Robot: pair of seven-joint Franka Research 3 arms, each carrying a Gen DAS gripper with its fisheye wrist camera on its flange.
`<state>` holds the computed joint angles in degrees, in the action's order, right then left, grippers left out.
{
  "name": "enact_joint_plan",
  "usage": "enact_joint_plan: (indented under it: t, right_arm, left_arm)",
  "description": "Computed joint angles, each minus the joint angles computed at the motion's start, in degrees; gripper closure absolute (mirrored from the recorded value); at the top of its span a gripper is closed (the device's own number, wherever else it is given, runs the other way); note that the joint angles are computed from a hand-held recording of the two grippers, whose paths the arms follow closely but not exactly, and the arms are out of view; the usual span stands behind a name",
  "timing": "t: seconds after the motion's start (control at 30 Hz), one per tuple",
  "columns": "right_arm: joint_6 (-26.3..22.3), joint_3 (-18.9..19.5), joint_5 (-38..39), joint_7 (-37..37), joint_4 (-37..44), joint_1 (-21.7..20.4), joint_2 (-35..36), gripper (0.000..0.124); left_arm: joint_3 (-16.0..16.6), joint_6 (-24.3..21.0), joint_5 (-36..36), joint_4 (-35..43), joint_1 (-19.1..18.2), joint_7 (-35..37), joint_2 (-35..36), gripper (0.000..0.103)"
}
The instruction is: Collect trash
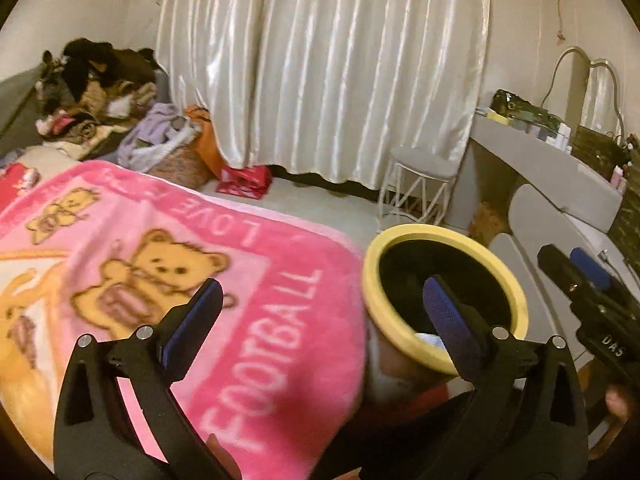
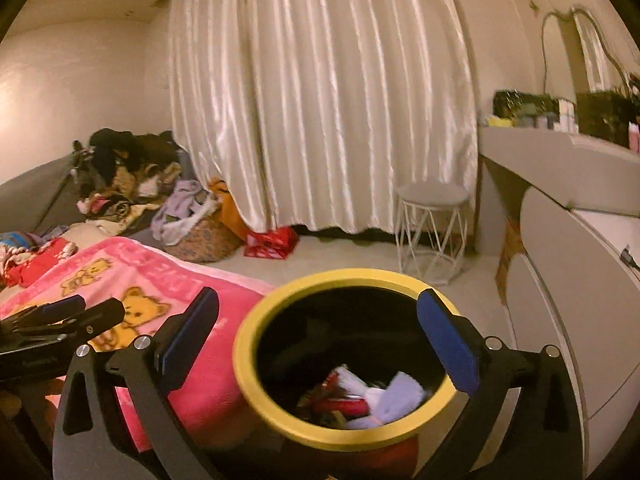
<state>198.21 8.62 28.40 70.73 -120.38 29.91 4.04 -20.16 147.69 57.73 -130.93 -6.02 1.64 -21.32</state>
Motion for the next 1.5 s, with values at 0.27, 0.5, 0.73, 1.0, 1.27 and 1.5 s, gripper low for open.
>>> enact_joint_plan:
  t: [0.27, 0.5, 0.73, 1.0, 1.27, 1.5]
  right_arm:
    - [7.16, 2.41, -8.86, 7.38, -5.74, -0.55, -2.40, 0.027]
    - [11.08, 2.52, -10.27, 7.50, -7.63, 0.16, -2.77, 0.027]
    - [10.73, 2.54, -7.61, 4.79, -7.24, 0.69, -2.09, 0.027]
    - [11.27, 2.54, -8.13, 4.74, -7.37, 0.71, -1.91, 0.027]
    - [11.36, 2.55, -8.68, 5.24, -7.41, 0.70, -1.86, 0.027]
    - [11.39, 2.53, -9.02, 5.46, -7.42, 0.64, -1.83, 0.027]
  left_arm:
    - [-3.09, -7.43, 0.60, -5.42, -0.47, -2.99, -8.09, 0.011]
    - [-4.08, -9.14, 1.16, -10.03, -1.42, -6.17, -13.76, 0.011]
    - [-4.40, -8.98, 0.83, -11.35, -1.18, -6.72, -15.30, 0.011]
    - [-4.74, -8.19, 0.81, -11.40, -0.86, -7.29, -15.32, 0.011]
    - [-5.02, -8.19, 0.68, -11.20, -0.77, -7.56, -15.17, 0.011]
    - [-5.02, -8.24, 0.61, -11.01, -0.84, -7.67, -14.98, 0.011]
